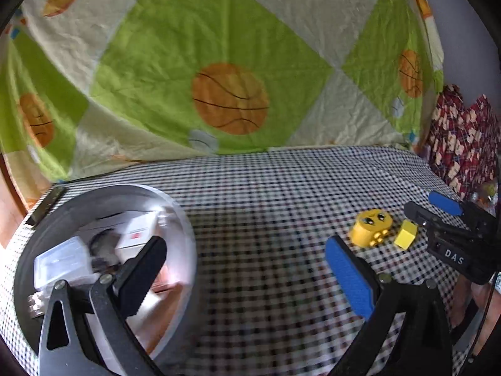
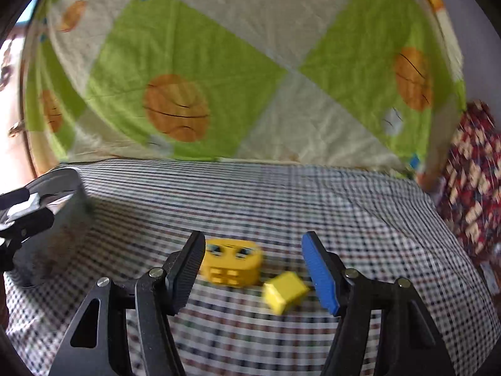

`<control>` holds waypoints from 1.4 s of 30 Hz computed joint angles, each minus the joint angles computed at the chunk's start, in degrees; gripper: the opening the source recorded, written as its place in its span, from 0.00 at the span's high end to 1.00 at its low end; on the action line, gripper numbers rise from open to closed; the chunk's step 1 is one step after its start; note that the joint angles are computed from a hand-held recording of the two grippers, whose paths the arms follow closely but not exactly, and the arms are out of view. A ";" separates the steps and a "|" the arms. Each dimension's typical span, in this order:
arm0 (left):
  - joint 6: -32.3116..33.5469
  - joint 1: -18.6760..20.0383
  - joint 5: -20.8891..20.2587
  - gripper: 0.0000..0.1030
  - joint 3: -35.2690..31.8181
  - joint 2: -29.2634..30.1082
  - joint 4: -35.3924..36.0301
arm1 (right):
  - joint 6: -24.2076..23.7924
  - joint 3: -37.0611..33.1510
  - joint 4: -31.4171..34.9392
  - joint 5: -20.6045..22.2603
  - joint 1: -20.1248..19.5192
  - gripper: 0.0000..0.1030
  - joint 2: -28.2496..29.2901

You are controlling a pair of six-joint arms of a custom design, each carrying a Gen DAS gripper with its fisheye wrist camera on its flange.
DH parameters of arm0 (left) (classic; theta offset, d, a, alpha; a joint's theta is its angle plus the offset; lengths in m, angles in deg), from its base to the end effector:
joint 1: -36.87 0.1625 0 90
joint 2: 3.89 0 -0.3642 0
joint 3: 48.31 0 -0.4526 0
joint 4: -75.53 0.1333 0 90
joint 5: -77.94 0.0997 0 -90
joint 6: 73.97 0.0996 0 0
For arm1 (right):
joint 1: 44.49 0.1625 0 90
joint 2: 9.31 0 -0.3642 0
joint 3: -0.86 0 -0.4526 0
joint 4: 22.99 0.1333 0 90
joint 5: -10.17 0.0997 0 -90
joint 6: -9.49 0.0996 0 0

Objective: Organize rigid objects
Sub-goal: 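Move both tools from the tin toward the yellow toy block and yellow cube, then grasp the yellow face toy block with the left tool while the right tool grasps the yellow cube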

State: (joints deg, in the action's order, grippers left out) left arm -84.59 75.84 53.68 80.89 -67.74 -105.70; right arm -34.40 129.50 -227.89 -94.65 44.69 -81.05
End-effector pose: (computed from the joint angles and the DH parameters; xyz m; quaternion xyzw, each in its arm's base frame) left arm -0.2142 -0.4616 0.0848 0.1687 0.8102 -0.4326 0.3579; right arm 0.1007 -0.4973 0.1627 0.2602 -0.8297 0.4017 0.2872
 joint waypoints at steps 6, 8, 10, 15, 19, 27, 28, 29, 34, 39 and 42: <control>1.41 2.43 -1.82 0.00 -9.27 9.34 1.42 | 5.37 -2.11 11.71 1.46 -3.60 0.36 -2.95; 1.57 3.18 -2.30 0.00 -11.16 11.01 2.16 | 5.77 -2.38 13.85 1.48 -3.76 0.36 -3.19; 0.95 3.82 -2.38 0.00 -12.48 12.08 3.40 | 5.83 -2.77 16.28 0.32 -3.38 0.36 -2.91; -0.77 5.17 -3.39 0.00 -13.81 12.88 5.38 | 6.55 -4.93 20.62 -3.48 -2.60 0.36 -1.07; -0.45 5.16 -3.49 0.00 -13.82 13.11 5.27 | 8.23 -5.65 25.47 -3.97 -3.28 0.61 -1.44; 0.86 4.18 -6.71 0.00 -16.60 16.01 6.50 | 13.06 -3.03 18.84 -1.94 -5.37 0.62 -4.12; 1.44 4.06 -7.67 0.00 -17.02 16.52 6.25 | 14.12 -3.05 18.55 -1.76 -5.64 0.62 -4.39; 1.94 3.98 -8.51 0.00 -17.48 17.10 6.24 | 15.37 -2.68 17.68 -1.53 -6.11 0.62 -4.93; 1.23 5.08 -14.70 0.00 -20.30 18.73 9.19 | 16.42 -1.19 12.49 -1.84 -6.42 0.62 -5.81; -0.30 5.73 -14.50 0.00 -23.84 21.54 13.27 | 16.56 -0.43 9.62 -2.02 -6.51 0.62 -6.21; -1.63 5.65 -13.76 0.00 -25.49 22.71 15.92 | 16.42 -0.38 9.39 -2.22 -6.36 0.62 -6.09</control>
